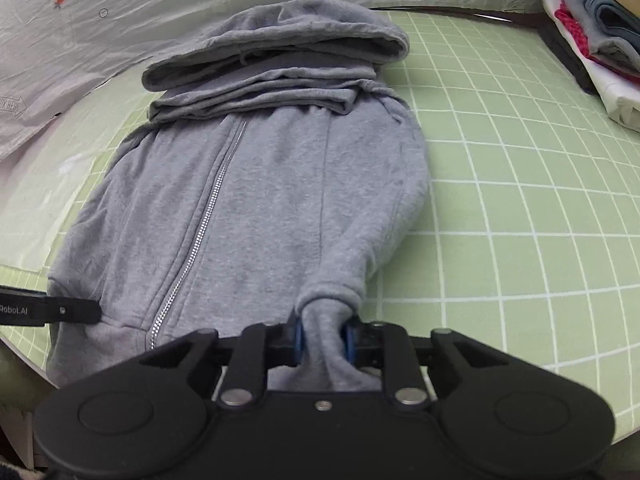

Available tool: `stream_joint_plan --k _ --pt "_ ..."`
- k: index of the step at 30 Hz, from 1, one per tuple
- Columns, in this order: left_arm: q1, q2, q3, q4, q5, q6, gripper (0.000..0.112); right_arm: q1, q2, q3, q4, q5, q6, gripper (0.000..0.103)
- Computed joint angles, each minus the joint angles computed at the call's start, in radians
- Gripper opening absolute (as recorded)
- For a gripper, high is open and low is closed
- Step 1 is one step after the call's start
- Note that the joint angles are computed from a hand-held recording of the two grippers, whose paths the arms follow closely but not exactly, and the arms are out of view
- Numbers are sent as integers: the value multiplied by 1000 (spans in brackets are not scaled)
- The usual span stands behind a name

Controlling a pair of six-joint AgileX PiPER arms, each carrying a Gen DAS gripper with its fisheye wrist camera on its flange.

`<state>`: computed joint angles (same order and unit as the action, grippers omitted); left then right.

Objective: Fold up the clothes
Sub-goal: 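Grasp the folded hoodie edge with the right gripper while the left gripper grasps it too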

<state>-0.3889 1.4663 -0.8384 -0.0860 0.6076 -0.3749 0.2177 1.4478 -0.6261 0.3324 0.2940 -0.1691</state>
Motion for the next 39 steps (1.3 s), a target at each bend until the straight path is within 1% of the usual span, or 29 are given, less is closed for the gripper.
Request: stream_joint_plan --k 2,3,6,8,13,16,19,23,25,27,28,29,31,32,33,34,35,36,37,38,39 --pt "22 -20 -18 -30 2 39 16 -47 -11 -14 152 25 -135 19" --pt "38 -32 -29 -56 -1 56 16 -67 -17 -24 204 38 -182 19" --pt "57 -38 -82 -67 -4 62 16 -90 -25 -67 235 51 -215 19" --pt "72 -26 -133 -79 -7 71 16 -110 -13 -108 289 59 -260 19" --pt "116 34 -277 -99 -9 117 16 -150 65 -256 413 89 -326 19" --pt "161 94 -370 -159 -11 169 16 -184 129 -360 497 127 -354 19" --pt "199 162 -471 -203 -3 204 16 -214 203 -462 562 155 -342 19" --pt "249 268 -621 -275 12 254 16 -215 304 -615 545 149 -290 19" --pt "277 344 -712 -323 28 291 16 -217 372 -697 537 157 -258 20" --pt "298 431 -808 -342 47 293 16 -215 449 -789 500 168 -207 21" --pt "304 490 -875 -329 81 271 17 -212 496 -839 464 177 -169 22" --pt "311 557 -957 -309 129 242 21 -209 544 -892 426 188 -128 23" --pt "321 693 -1142 -268 248 178 21 -207 604 -961 362 228 -50 28" --pt "324 732 -1197 -258 288 156 25 -207 634 -997 333 251 -13 30" --pt "326 742 -1211 -259 306 155 26 -206 665 -1035 305 275 22 32" --pt "328 734 -1190 -269 296 166 29 -206 697 -1076 278 302 58 39" --pt "331 726 -1169 -279 286 178 37 -206 726 -1110 262 319 82 42" --pt "334 710 -1138 -294 279 184 43 -208 722 -1103 267 327 66 46" --pt "337 690 -1103 -311 274 188 52 -210 706 -1080 270 327 59 49" --pt "339 669 -1068 -318 270 182 57 -212 690 -1057 272 328 54 51" --pt "339 647 -1034 -321 267 172 59 -214 671 -1032 267 326 68 57"
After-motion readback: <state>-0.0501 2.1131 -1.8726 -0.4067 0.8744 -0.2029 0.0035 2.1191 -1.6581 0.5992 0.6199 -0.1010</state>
